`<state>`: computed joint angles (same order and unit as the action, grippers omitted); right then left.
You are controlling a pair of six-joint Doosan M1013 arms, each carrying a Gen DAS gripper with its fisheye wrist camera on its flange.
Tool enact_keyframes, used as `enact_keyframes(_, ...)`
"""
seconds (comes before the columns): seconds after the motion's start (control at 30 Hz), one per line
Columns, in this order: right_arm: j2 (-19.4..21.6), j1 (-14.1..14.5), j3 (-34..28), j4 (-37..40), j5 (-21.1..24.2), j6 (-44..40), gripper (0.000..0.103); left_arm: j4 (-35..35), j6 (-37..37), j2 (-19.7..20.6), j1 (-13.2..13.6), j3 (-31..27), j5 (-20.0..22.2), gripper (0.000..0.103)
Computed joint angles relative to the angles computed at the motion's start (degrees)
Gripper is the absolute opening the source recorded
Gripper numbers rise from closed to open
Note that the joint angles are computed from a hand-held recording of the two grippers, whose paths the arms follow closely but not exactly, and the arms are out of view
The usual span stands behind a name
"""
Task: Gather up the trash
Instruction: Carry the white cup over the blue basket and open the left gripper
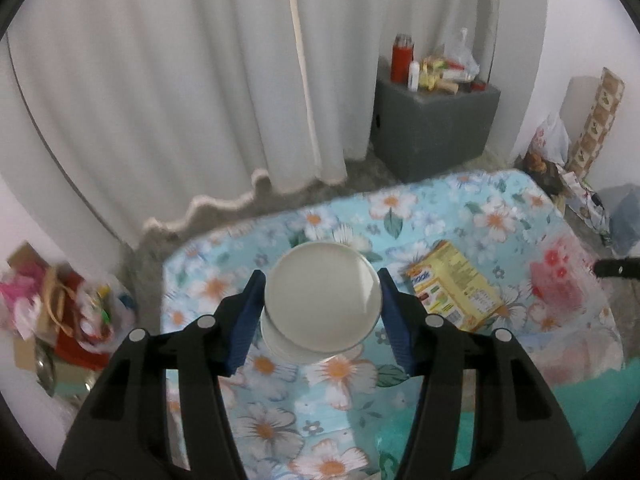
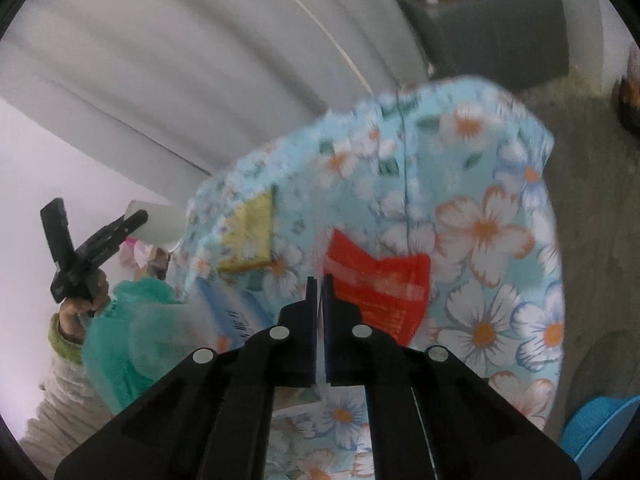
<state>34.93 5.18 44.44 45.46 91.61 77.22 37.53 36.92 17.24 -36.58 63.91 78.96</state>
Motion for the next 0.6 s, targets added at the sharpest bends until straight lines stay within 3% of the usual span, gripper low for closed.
enact_keyframes(0.2, -4.8, -2.1, 2.9, 1.3, -5.4, -3.7, 0.003, 11.9, 3.0, 0.4, -6.0, -4.5, 5.2, 0.053)
enact_keyframes(0.33, -9.0, -4.6, 6.8, 1.7, -8.6, -6.2, 0.002, 17.1, 4.3, 0.6, -9.9, -7.6, 5.7, 0.053)
enact_keyframes(0.47, -13.4, -7.9, 12.1, 3.5, -11.3, -7.7, 0.002, 18.5, 5.4, 1.7, -13.7, -11.5, 3.6, 0.053)
enact_keyframes(0.6, -18.1, -12.1, 19.2, 5.0, -14.0, -7.5, 0.002, 12.4, 7.5, 4.4, -15.7, -16.8, -1.4, 0.053)
